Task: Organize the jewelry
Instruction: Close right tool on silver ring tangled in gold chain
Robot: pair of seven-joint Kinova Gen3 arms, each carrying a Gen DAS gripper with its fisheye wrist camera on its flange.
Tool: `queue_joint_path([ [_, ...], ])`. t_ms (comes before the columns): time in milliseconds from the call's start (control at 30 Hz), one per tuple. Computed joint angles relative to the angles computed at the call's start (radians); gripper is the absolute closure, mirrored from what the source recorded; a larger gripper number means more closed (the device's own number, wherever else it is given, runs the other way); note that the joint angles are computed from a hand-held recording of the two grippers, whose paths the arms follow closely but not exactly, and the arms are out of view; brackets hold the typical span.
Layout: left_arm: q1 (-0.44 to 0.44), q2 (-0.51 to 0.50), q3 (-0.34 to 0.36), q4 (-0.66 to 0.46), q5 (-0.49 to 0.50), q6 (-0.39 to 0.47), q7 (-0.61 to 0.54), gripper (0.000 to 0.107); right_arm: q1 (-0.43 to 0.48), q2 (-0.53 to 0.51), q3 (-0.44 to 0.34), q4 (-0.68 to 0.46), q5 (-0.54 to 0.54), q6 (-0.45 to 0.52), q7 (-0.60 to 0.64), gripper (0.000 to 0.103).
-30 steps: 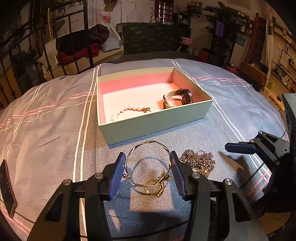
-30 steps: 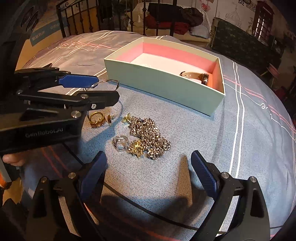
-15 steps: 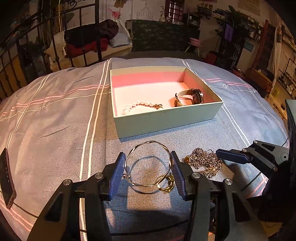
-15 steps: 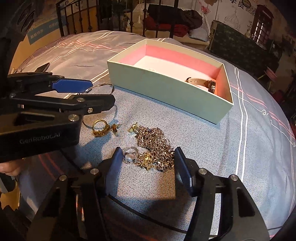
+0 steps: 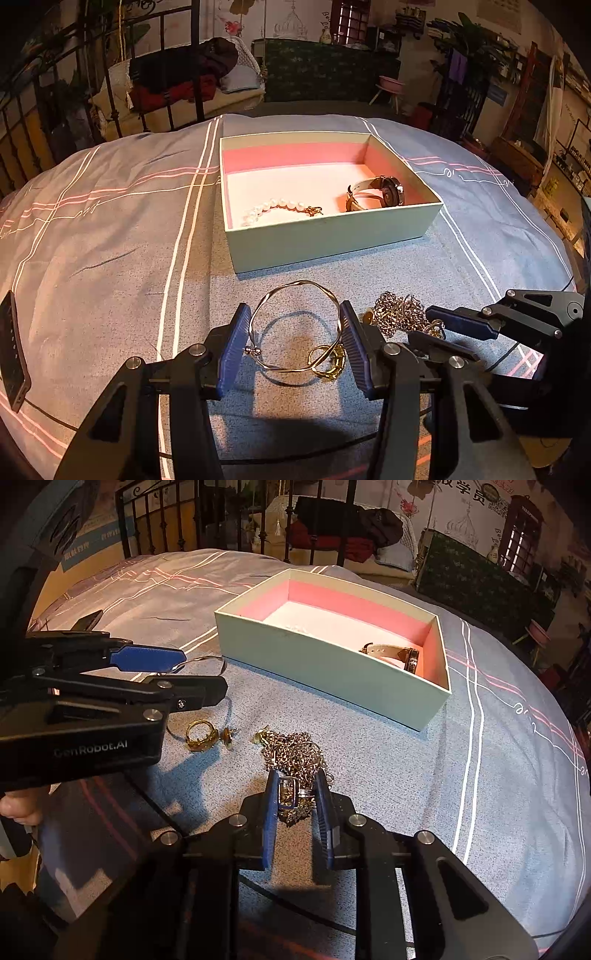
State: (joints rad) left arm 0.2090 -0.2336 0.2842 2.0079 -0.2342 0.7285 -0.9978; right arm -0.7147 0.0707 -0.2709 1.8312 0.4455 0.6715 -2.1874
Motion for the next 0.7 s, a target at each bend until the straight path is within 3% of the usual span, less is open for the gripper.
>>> queue_joint_path([
  [333, 0.004, 0.003, -0.002, -0.001, 0.008, -0.003, -0.004, 0.059, 0.085, -0.079, 0.005, 0.064, -0.122, -0.108, 0.082, 0.083],
  [700, 0.026, 0.031, 0.001, -0.006, 0.008, -0.005, -0.003, 0.059, 0.125, -0.067, 0.002, 0.071, -0.206, -0.123, 0.151, 0.082],
])
